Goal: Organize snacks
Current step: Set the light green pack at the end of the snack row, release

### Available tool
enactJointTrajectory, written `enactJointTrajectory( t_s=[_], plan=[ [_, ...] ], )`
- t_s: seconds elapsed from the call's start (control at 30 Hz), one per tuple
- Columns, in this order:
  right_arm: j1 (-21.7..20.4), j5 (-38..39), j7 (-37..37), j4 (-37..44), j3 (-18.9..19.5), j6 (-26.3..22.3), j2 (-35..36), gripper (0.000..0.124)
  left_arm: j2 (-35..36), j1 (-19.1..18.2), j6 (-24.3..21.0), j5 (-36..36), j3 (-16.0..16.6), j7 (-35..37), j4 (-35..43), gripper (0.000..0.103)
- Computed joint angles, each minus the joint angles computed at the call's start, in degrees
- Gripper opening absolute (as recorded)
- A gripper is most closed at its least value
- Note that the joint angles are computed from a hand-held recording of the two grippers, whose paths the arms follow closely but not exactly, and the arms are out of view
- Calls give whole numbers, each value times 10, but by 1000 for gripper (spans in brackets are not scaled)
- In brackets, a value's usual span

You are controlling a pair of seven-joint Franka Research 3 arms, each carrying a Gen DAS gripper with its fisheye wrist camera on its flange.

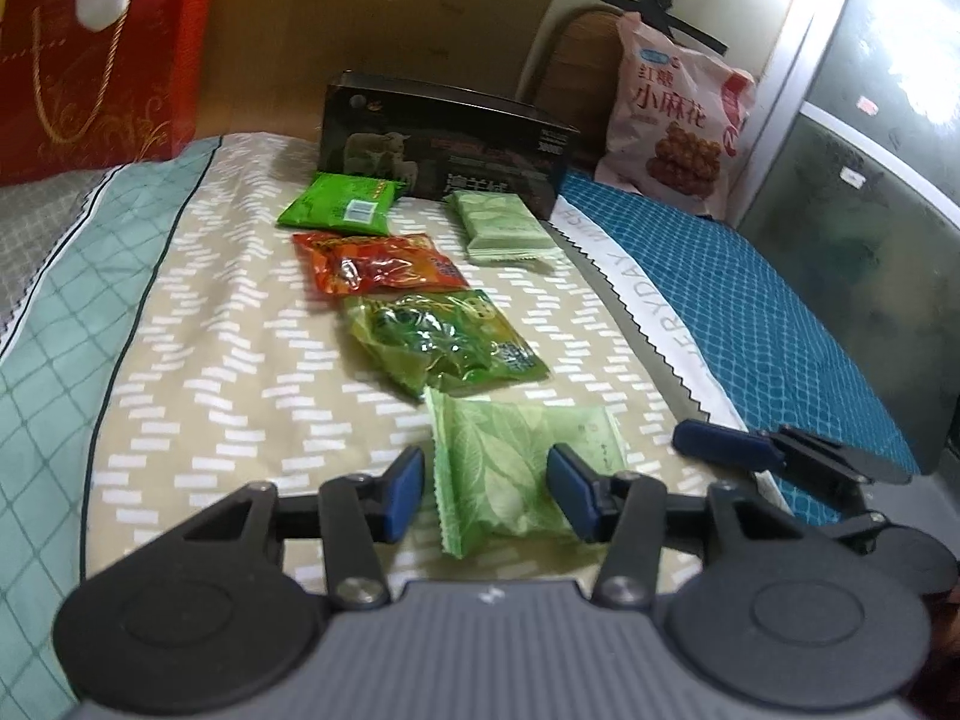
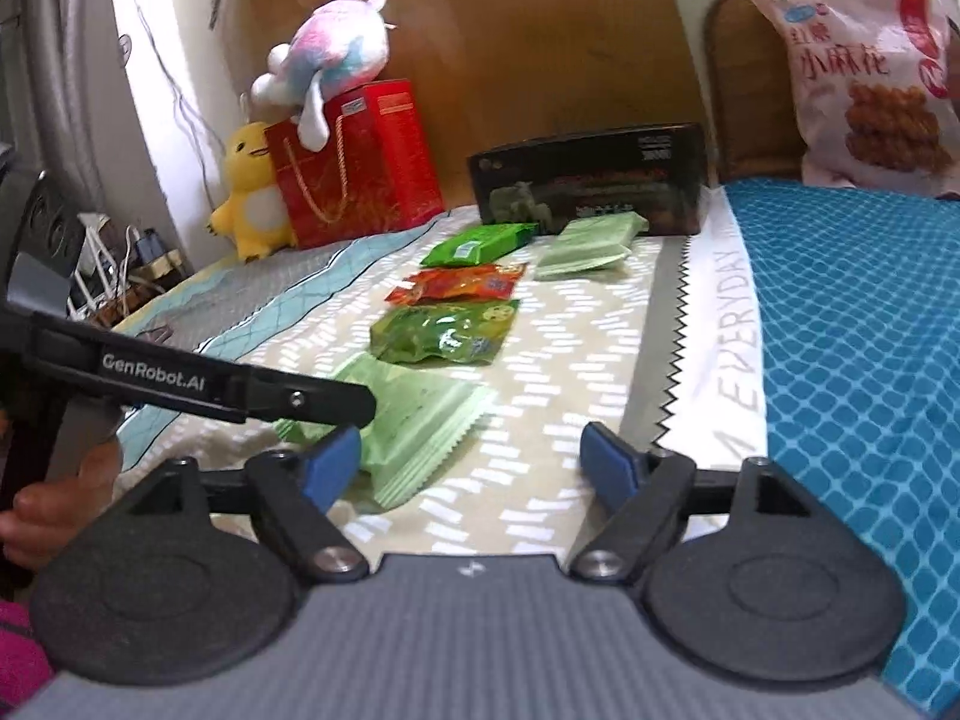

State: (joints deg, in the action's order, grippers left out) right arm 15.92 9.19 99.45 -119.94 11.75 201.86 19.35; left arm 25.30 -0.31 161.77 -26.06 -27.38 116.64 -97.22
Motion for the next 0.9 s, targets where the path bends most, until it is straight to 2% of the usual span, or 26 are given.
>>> enactJointTrajectory(
  t_s=[0.13,0.33,0.6,0.7,0.83,0.9],
  plan=[
    [4,6,0,2,-1,-4,-1,92,-5,-1,24,-3,-1,-12,-14,49],
    [-55,-55,50,2,49,-7,4,103,-14,4,56,5,-9,-30,-38,51],
    [-38,-58,49,4,30,-14,2,103,-12,29,74,6,-38,-30,-50,54],
    [-28,-51,40,5,22,-19,1,103,-12,36,79,7,-48,-26,-53,59],
    [-6,-27,17,8,5,-26,0,103,-12,43,82,10,-58,-19,-58,70],
    [3,-15,5,10,-2,-30,-1,103,-13,42,86,13,-58,-21,-60,71]
  ],
)
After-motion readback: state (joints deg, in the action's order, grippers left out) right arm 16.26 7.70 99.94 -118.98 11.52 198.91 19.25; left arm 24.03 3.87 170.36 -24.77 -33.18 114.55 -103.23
